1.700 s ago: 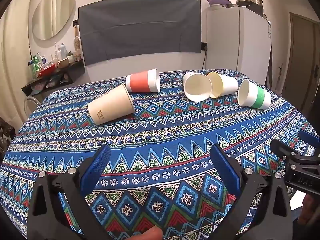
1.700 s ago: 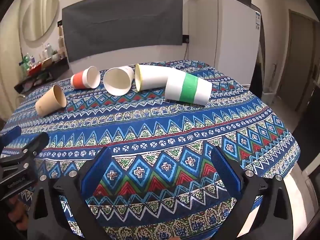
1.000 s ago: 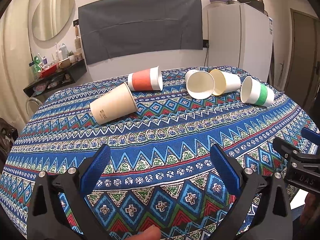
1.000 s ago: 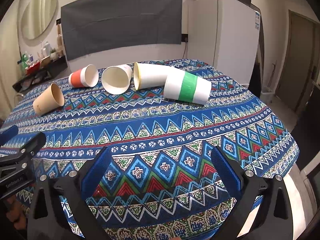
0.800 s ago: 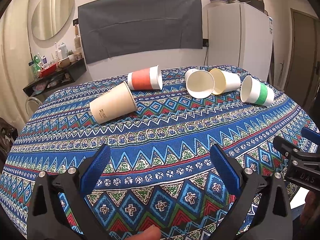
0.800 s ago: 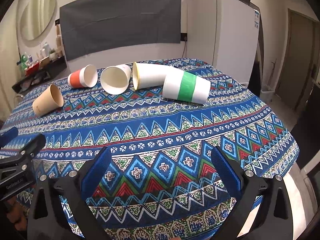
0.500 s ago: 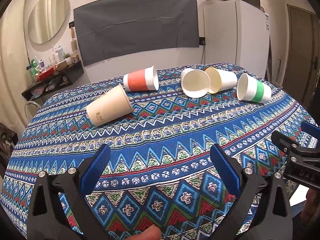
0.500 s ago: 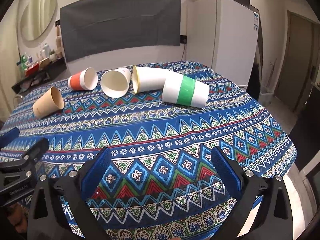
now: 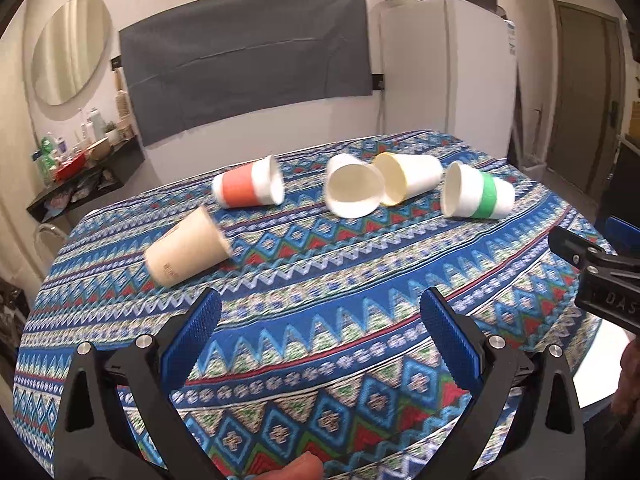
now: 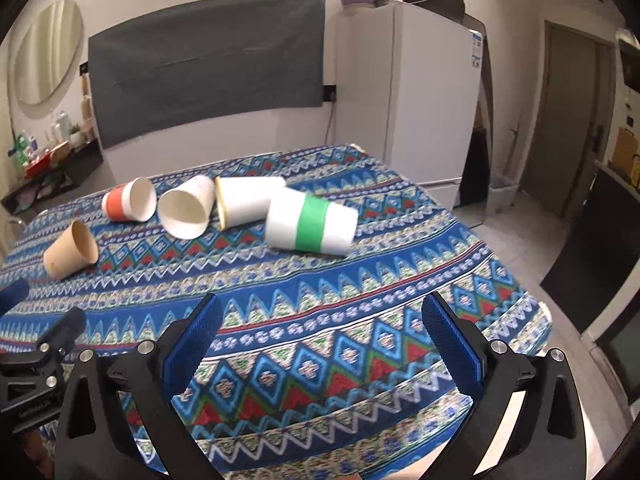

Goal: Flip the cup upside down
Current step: 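Move the left gripper toward the green-banded white cup lying on its side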

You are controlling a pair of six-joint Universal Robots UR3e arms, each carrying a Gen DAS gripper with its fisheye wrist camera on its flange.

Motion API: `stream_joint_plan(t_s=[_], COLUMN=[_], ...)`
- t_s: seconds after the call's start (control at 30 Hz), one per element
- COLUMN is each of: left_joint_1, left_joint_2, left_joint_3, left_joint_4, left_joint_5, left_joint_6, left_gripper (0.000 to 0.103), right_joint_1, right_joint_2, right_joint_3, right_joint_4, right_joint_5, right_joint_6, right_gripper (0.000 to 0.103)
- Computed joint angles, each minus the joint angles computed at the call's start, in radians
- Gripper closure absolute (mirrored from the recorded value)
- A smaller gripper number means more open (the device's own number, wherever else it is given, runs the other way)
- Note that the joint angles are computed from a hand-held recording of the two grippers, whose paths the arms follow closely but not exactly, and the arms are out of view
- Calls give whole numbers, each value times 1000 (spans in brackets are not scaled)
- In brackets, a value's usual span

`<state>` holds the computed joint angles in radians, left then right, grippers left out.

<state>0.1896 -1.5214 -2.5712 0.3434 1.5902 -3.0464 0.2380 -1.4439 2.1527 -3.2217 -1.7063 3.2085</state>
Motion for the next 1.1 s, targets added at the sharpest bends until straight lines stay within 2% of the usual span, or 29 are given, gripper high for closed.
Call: stream_joint_plan(t_s=[0.13, 0.23, 0.37, 0.57, 0.73, 0.9, 1.1], left_joint_1=[-42, -44, -75, -116, -156, -167, -227], left_joint_2=[-10, -9, -55, -171, -293, -415, -584], left_joint_3=[108, 193, 278, 447, 619, 777, 994], left_joint_4=[-138, -284, -326, -400, -497, -566, -625], left_joint_5=[-3, -69, -86, -102, -84, -148, -94], left_joint_6=[-4, 7, -13, -48, -53, -40, -2], left_gripper=[6, 6, 6, 6, 6, 6, 6], right_joint_1=[-29, -70, -137, -191, -242, -283, -325], right_joint_2=[-6, -7, -3, 66, 122, 192, 290], right_joint_3=[-41, -55, -108, -172, -229, -262, -288], right_joint_4=[27, 10, 55, 37, 64, 22, -36], right_joint_5=[-49, -42, 39, 115, 188, 233, 270], right_joint_6=[-69, -119, -212, -327, -376, -419, -451], right_gripper=[8, 8, 8, 8, 8, 8, 8])
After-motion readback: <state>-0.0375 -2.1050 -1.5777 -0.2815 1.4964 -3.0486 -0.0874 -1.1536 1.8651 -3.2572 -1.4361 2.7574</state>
